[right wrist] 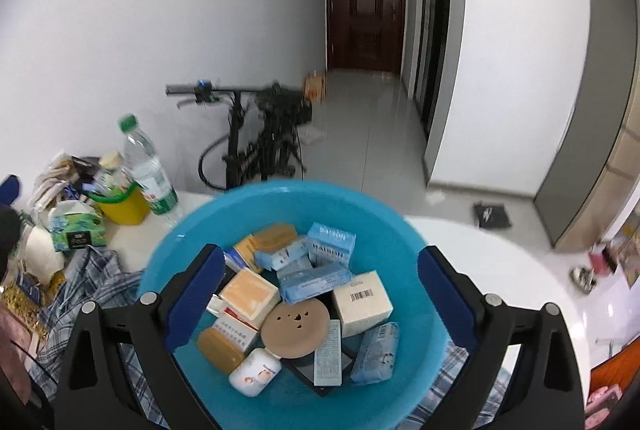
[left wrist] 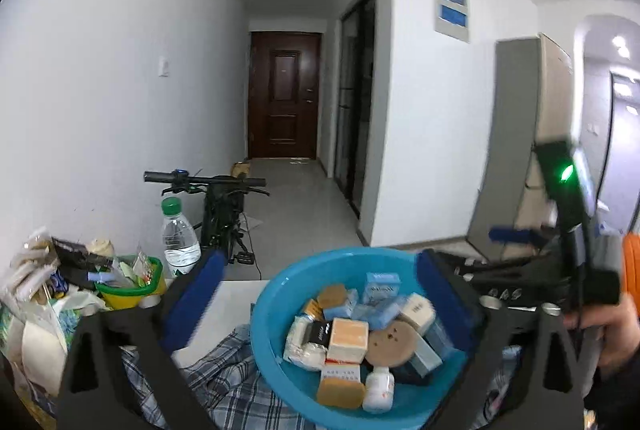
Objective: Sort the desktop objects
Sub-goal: 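Lift both open grippers out of the basin and back toward the table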
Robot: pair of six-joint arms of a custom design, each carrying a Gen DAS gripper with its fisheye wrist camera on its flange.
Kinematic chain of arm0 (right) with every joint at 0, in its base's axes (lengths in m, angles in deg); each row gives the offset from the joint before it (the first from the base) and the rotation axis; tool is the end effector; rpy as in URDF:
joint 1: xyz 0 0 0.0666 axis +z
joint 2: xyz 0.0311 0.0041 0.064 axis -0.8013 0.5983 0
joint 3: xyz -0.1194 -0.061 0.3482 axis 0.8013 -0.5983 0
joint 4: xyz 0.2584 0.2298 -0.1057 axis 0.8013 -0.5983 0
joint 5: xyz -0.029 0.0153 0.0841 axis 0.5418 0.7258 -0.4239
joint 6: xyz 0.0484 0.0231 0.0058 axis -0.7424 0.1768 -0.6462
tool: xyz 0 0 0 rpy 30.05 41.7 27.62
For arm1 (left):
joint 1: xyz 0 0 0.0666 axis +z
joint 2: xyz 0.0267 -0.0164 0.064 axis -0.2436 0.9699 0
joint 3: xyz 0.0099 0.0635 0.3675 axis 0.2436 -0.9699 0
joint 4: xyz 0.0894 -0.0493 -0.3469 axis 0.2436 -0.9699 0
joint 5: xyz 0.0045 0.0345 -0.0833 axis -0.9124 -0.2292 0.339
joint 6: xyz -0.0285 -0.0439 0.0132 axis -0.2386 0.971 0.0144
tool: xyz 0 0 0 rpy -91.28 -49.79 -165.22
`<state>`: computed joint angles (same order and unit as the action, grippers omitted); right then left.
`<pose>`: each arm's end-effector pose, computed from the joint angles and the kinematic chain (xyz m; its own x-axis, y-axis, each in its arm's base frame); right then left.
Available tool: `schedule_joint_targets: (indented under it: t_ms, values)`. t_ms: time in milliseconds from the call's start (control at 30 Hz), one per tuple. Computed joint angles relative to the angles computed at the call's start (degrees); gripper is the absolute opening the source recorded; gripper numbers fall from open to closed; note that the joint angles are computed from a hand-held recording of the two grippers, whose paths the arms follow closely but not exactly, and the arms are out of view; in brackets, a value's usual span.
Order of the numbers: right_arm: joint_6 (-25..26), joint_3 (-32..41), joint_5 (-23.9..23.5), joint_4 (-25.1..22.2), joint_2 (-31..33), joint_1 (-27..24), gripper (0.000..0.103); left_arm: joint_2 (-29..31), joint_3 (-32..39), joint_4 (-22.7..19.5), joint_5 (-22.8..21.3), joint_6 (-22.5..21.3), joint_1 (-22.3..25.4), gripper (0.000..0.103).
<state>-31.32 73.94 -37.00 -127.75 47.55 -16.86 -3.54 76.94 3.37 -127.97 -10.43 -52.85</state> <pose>0.5148 0.3731 0.4451 -0.5154 -0.2853 -0.8081 -0.4658 0.8847 -0.0152 0.3803 -0.2772 0.4704 -0.3378 -0.0631 -0.9391 -0.0693 0.9967 -0.0420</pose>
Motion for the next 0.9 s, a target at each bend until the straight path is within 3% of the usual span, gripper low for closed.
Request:
schedule_joint_targets:
  t_ms: [167,267,433,533,800,900]
  values:
    - [1.43,-12.76,1.80,10.47,-10.44,1.49,0.097,-4.66,-3.90,3.72,-3.58,-1.41,-3.78,0.103]
    - [1.49,-20.53,4.15,18.33,-16.40,2.52,0.103,-7.64,-6.42,7.06,-7.82,-2.66,-6.80,0.103]
    - [4.57,-32.64,14.00,32.67,-24.27,5.15,0.103,-10.20,-8.40,8.05,-14.96,-4.98,-11.21,0.103]
    - [6.27,-35.89,16.38,34.83,-26.47,6.18,0.103,-11.13,-9.71,9.17,-17.00,-5.87,-12.61,0.103]
    - [6.91,-41.18,17.36,36.79,-30.95,7.76,0.103,-14.44,-14.00,13.75,-19.83,-4.32,-14.90,0.103]
    - [7.32,-43.36,18.22,38.69,-32.43,8.15,0.103,-14.11,-13.91,12.11,-20.66,-3.07,-15.14,0.103]
